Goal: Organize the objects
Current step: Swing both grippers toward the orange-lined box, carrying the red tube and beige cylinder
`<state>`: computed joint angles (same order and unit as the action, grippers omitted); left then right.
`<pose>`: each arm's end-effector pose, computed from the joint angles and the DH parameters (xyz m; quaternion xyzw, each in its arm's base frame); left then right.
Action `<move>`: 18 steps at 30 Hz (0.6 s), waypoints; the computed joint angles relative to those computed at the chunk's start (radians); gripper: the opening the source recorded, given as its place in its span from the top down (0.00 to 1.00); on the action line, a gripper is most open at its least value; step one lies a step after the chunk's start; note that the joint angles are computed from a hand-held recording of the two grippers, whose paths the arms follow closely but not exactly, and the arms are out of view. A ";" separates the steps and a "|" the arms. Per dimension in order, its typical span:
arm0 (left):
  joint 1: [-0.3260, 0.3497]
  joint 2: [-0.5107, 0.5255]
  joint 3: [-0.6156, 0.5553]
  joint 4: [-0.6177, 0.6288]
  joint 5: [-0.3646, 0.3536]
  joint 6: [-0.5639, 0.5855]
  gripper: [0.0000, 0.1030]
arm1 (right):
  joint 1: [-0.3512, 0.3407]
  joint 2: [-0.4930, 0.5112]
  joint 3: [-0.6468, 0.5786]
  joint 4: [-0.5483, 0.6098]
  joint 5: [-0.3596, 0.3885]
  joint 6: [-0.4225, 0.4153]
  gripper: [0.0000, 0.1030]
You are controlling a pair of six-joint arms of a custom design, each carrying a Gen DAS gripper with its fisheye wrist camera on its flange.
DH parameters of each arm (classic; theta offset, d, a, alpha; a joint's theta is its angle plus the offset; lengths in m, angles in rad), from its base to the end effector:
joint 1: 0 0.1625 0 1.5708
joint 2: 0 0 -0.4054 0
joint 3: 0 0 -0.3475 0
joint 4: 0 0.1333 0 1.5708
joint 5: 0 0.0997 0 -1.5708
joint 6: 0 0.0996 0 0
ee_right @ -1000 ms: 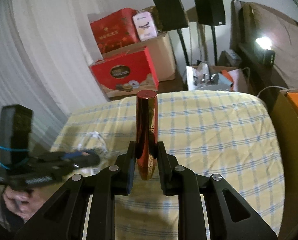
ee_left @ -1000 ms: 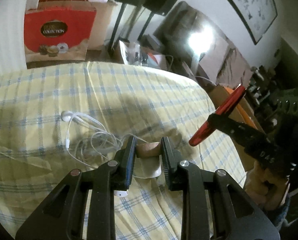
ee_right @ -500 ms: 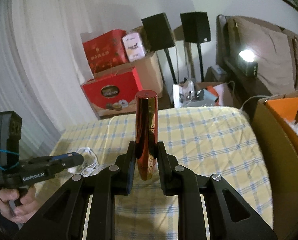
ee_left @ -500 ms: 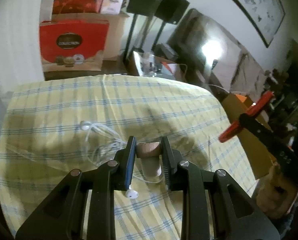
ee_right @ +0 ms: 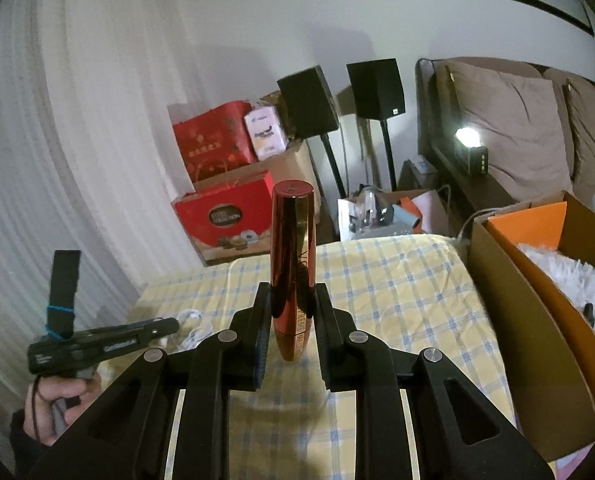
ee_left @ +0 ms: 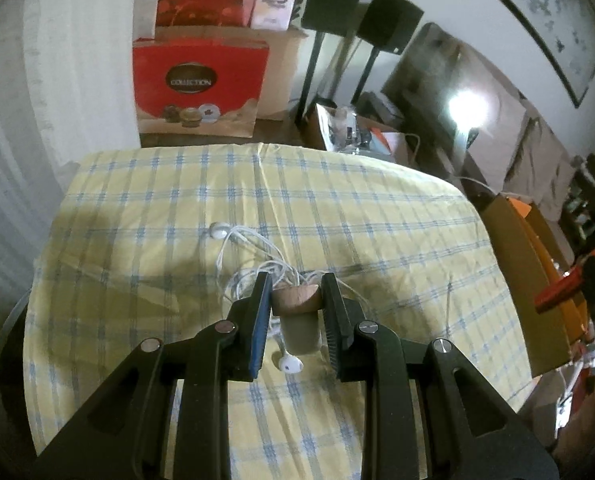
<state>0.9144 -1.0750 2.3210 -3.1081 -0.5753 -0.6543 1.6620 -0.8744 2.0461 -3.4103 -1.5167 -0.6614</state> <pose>-0.0813 -0.4610 0.1665 -0.0684 0.8694 -0.3890 0.2968 0.1868 -0.5201 0.1370 0.3553 -0.8751 0.3216 0.0676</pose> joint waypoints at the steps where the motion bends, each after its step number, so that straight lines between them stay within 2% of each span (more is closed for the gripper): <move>1: -0.014 -0.002 0.003 0.024 0.019 -0.027 0.78 | 0.000 -0.011 0.007 0.020 0.002 -0.011 0.81; 4: -0.056 -0.008 0.020 0.071 0.071 -0.108 0.78 | -0.006 -0.051 0.037 0.052 0.013 -0.088 0.81; 8: -0.077 -0.007 0.030 0.100 0.085 -0.192 0.78 | -0.047 -0.122 0.074 0.091 0.038 -0.181 0.81; 12: -0.076 -0.014 0.006 0.198 0.084 -0.252 0.78 | -0.109 -0.168 0.084 0.099 0.071 -0.188 0.81; 15: -0.114 -0.057 0.012 0.309 0.156 -0.351 0.78 | -0.121 -0.194 0.070 0.137 0.056 -0.157 0.81; 18: -0.167 -0.110 0.026 0.445 0.222 -0.473 0.78 | -0.126 -0.250 0.093 0.137 0.113 -0.179 0.81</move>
